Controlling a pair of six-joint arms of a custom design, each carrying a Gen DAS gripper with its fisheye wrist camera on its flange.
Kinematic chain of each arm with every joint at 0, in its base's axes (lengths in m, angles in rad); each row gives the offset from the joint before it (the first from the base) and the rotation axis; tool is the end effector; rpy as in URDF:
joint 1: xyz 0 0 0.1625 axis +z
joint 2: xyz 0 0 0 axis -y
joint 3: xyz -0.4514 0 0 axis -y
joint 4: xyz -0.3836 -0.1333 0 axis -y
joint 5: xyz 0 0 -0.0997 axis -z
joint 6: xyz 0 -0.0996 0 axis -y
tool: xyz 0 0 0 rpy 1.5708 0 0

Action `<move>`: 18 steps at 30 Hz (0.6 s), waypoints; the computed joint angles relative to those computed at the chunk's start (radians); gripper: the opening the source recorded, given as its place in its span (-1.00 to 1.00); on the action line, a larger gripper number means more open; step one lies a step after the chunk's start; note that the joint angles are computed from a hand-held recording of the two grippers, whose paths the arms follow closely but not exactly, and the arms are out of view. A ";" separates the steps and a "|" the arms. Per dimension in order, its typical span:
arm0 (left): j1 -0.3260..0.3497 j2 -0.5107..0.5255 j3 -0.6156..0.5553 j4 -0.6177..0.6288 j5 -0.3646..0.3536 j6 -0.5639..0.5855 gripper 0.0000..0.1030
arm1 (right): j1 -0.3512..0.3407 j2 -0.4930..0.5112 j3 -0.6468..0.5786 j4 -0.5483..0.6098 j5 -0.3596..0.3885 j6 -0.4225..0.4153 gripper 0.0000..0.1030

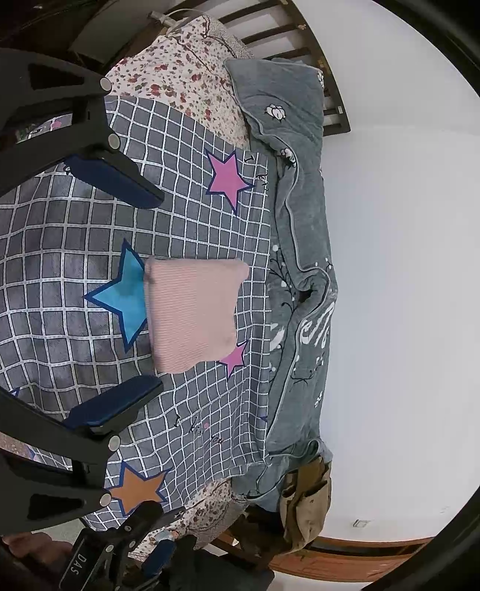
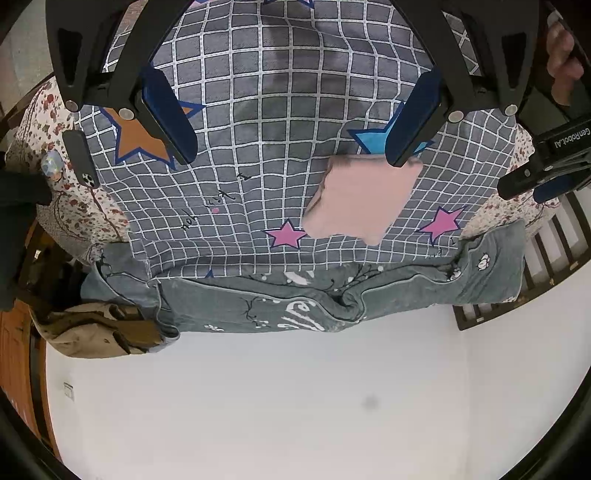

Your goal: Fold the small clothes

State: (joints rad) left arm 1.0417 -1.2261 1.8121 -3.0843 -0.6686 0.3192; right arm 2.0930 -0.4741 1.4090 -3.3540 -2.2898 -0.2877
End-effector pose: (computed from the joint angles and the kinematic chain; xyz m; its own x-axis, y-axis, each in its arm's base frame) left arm -0.1109 -0.6086 0.4179 -0.7140 -0.0550 -0.6980 0.5549 0.5636 -0.6120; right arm 0.4336 -0.6176 0.0852 -0.7681 -0.1119 0.6305 -0.5713 0.5646 -0.5957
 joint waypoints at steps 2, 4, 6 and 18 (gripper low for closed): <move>0.000 -0.001 0.000 0.002 -0.001 0.000 0.78 | 0.001 0.001 -0.001 0.001 -0.002 0.000 0.94; -0.001 -0.001 0.001 0.000 0.000 -0.001 0.78 | 0.002 0.002 -0.003 0.001 -0.002 -0.001 0.94; 0.001 -0.001 -0.001 0.002 -0.004 0.001 0.78 | 0.003 0.002 -0.005 0.003 -0.002 -0.001 0.94; -0.005 -0.002 0.005 -0.002 0.000 -0.007 0.78 | 0.004 0.002 -0.006 0.003 -0.002 -0.001 0.94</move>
State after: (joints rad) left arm 1.0372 -1.2283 1.8170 -3.0868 -0.6686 0.3126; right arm 2.0969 -0.4721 1.4033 -3.3512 -2.2922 -0.2888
